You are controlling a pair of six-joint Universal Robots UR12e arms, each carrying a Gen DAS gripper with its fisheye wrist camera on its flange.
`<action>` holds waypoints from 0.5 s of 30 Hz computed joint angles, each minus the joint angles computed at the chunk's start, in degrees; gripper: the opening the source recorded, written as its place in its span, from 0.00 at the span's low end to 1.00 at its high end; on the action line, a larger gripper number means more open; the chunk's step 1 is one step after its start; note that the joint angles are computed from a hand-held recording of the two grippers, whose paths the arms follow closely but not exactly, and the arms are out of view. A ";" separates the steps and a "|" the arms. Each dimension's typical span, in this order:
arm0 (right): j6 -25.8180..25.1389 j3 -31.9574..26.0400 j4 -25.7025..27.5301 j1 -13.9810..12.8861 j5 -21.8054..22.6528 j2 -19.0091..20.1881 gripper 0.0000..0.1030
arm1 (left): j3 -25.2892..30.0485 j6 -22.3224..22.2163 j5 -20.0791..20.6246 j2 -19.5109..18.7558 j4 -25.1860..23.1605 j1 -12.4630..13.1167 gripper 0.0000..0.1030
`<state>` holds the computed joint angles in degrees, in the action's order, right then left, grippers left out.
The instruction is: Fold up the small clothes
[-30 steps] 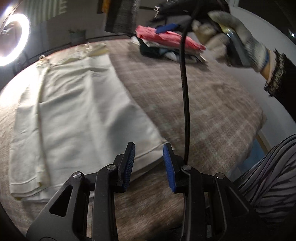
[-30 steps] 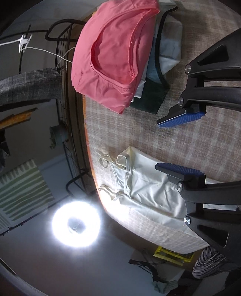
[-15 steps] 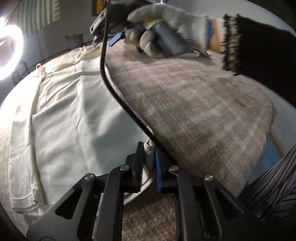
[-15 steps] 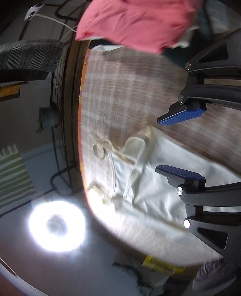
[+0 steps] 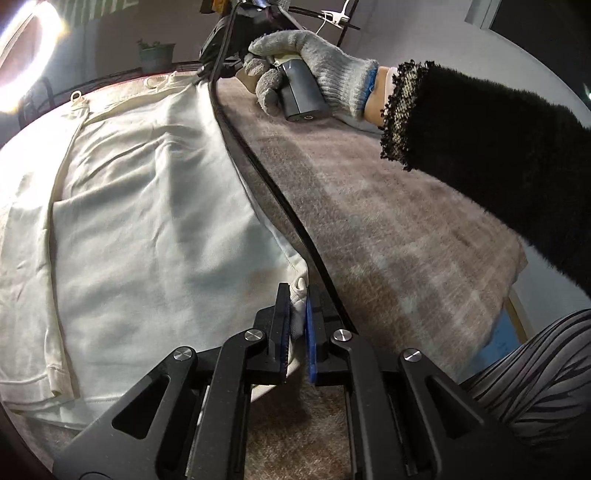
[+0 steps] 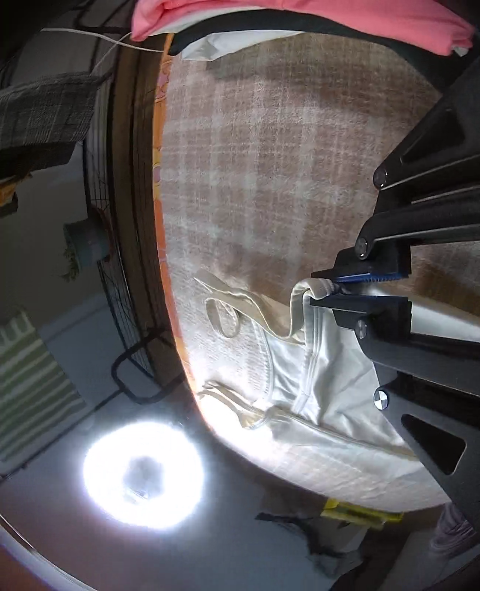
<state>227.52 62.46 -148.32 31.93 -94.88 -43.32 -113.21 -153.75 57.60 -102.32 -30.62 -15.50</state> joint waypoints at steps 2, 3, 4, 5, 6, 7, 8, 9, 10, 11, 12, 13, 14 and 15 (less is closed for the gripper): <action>0.24 -2.86 6.79 0.14 -0.84 0.99 0.01 | 0.01 -0.61 -0.51 0.01 -0.88 0.19 0.05; 0.38 -3.30 7.25 0.22 -1.30 1.08 0.01 | -0.07 -1.13 -1.36 0.13 -1.25 0.53 0.05; 0.80 -3.69 7.82 0.28 -1.45 1.09 0.01 | -0.07 -1.42 -1.92 0.26 -1.44 0.81 0.05; 1.21 -4.09 8.41 0.34 -1.71 1.08 0.01 | 0.06 -1.58 -2.36 0.31 -1.55 1.02 0.05; 1.43 -4.61 9.32 0.40 -1.97 1.11 0.01 | -0.06 -1.72 -2.75 0.50 -1.40 1.26 0.05; 1.74 -5.33 10.62 0.49 -2.27 1.17 0.01 | -0.10 -1.90 -3.09 0.63 -1.21 1.47 0.05; 1.95 -5.99 11.58 0.56 -2.48 1.29 0.01 | -0.15 -2.17 -3.38 0.73 -1.00 1.64 0.05; 2.17 -6.74 12.53 0.65 -2.69 1.45 0.01 | -0.29 -2.43 -3.74 0.93 -0.86 1.98 0.05; 2.53 -7.51 13.47 0.75 -2.76 1.61 0.01 | -0.37 -2.60 -3.88 1.04 -0.79 2.19 0.05; 2.80 -8.36 14.42 0.81 -2.81 1.86 0.01 | -0.53 -2.82 -3.97 1.16 -0.59 2.45 0.05; 3.01 -9.37 15.53 0.88 -2.91 2.16 0.01 | -0.72 -3.02 -4.12 1.35 -0.44 2.84 0.05; 3.10 -10.41 16.61 0.82 -3.01 2.54 0.01 | -0.78 -3.24 -4.19 1.41 -0.37 3.06 0.05; 3.26 -11.01 17.26 0.86 -3.05 2.74 0.01 | -0.87 -3.64 -4.35 1.49 -0.26 3.36 0.05; 3.61 -11.62 17.62 0.91 -2.87 2.89 0.01 | -1.06 -4.04 -4.53 1.67 -0.04 3.83 0.05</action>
